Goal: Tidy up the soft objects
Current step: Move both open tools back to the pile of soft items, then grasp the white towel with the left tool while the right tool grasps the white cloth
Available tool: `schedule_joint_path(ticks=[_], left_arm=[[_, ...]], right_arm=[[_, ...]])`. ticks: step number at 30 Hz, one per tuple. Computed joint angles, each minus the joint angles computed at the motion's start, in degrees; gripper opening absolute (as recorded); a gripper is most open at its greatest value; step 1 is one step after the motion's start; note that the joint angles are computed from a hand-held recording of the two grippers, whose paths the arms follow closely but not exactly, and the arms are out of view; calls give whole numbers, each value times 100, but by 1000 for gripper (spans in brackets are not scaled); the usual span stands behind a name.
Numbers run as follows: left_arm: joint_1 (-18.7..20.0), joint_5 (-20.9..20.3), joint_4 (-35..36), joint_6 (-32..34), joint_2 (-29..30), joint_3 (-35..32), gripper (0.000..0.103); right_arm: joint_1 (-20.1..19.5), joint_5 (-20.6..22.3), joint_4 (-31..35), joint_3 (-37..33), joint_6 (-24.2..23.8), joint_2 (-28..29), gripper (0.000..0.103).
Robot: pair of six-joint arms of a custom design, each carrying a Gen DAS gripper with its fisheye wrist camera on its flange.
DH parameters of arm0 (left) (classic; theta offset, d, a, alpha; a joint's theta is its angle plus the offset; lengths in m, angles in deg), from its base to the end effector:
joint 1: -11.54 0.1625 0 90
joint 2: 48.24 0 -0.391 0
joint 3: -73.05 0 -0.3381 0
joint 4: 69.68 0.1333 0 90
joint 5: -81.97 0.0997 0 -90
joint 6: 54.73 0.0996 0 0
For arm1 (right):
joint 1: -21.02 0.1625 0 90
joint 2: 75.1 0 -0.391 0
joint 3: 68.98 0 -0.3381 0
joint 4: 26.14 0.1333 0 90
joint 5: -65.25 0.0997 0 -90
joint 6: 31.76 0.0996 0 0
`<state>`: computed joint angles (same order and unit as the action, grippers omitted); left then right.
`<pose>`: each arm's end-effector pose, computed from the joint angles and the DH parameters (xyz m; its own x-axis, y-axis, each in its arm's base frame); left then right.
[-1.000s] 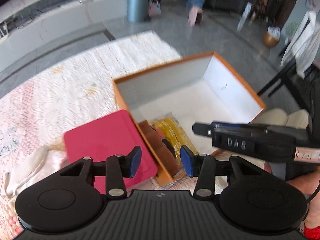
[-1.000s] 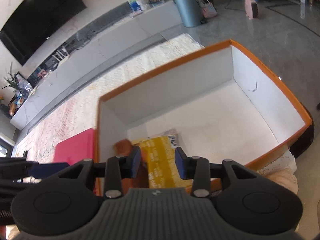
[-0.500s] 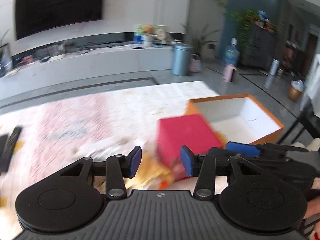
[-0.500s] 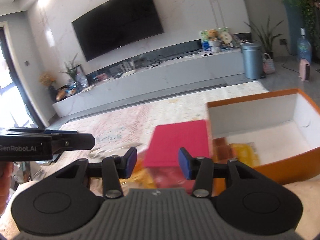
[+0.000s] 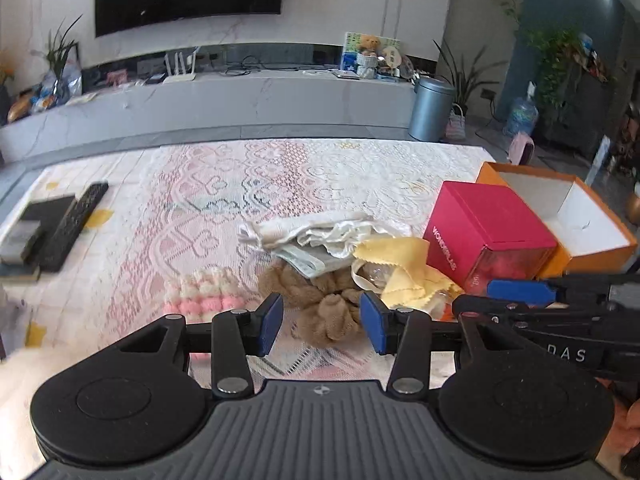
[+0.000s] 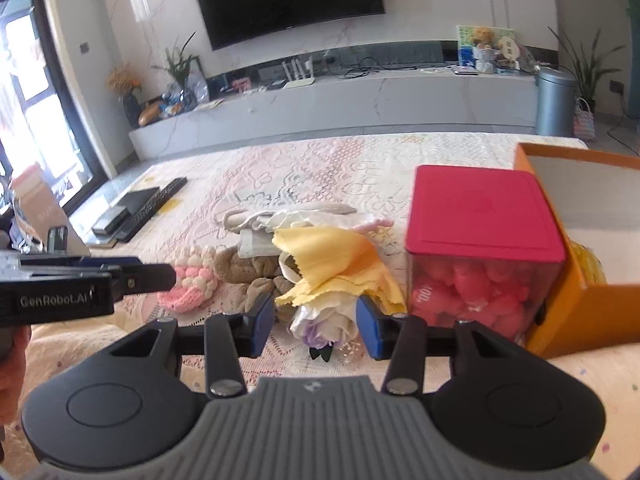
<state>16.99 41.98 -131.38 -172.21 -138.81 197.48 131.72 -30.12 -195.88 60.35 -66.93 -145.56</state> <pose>-0.2457 -0.2340 0.2471 -0.6955 -0.3642 -0.6194 0.3297 0.6042 -0.7255 0.2694 -0.3622 0.1844 -0.5807 -0.7657 0.2767 -0.8132 0.5298 -0.2408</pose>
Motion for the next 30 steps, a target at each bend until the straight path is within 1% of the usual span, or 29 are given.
schedule_joint_path(ticks=[3, 6, 9, 10, 11, 13, 16, 17, 18, 19, 20, 24, 25, 27, 28, 29, 30], left_arm=[[194, 186, 232, 512, -93, -56, 54], [614, 509, 95, 1217, -304, -106, 53], [1110, 807, -583, 2430, -456, -61, 54], [1313, 876, -981, 2972, -489, 2, 54], [1489, 907, -1336, 3476, -504, 43, 54], [1826, 953, -1852, 4164, -453, 80, 53], [2249, 885, -2618, 5122, -399, 159, 54], [2354, 870, -2907, 5422, -424, 234, 57], [2470, 830, -3175, 5697, -453, 297, 59], [2576, 797, -3350, 5895, -467, 329, 64], [2650, 781, -3459, 6020, -470, 347, 65], [2828, 739, -3871, 6323, -522, 440, 65], [2866, 715, -3991, 6372, -541, 464, 62], [2929, 633, -4195, 6403, -608, 484, 50], [2933, 642, -4170, 6293, -633, 473, 36], [2913, 679, -4080, 6133, -664, 469, 28], [2879, 718, -3968, 5942, -707, 457, 23]], right_arm=[[135, -99, 44, -262, -186, 257, 46], [292, -205, 388, -857, -115, 675, 46], [441, -364, 747, -1467, -70, 1145, 46], [480, -412, 861, -1642, -112, 1292, 47], [528, -489, 988, -1832, -190, 1470, 47], [606, -687, 1202, -2145, -298, 1763, 48], [675, -975, 1576, -2582, -297, 2150, 49], [669, -1048, 1796, -2754, -258, 2259, 49], [659, -1084, 1978, -2895, -220, 2347, 50], [643, -1085, 2127, -2995, -220, 2407, 50], [617, -1070, 2306, -3092, -246, 2456, 50], [554, -1037, 2697, -3361, -212, 2638, 52], [539, -1046, 2784, -3434, -119, 2691, 52], [510, -1040, 3030, -3617, 120, 2800, 53], [488, -1013, 3121, -3667, 204, 2828, 53], [470, -991, 3171, -3699, 265, 2854, 53], [456, -977, 3204, -3723, 327, 2877, 53]])
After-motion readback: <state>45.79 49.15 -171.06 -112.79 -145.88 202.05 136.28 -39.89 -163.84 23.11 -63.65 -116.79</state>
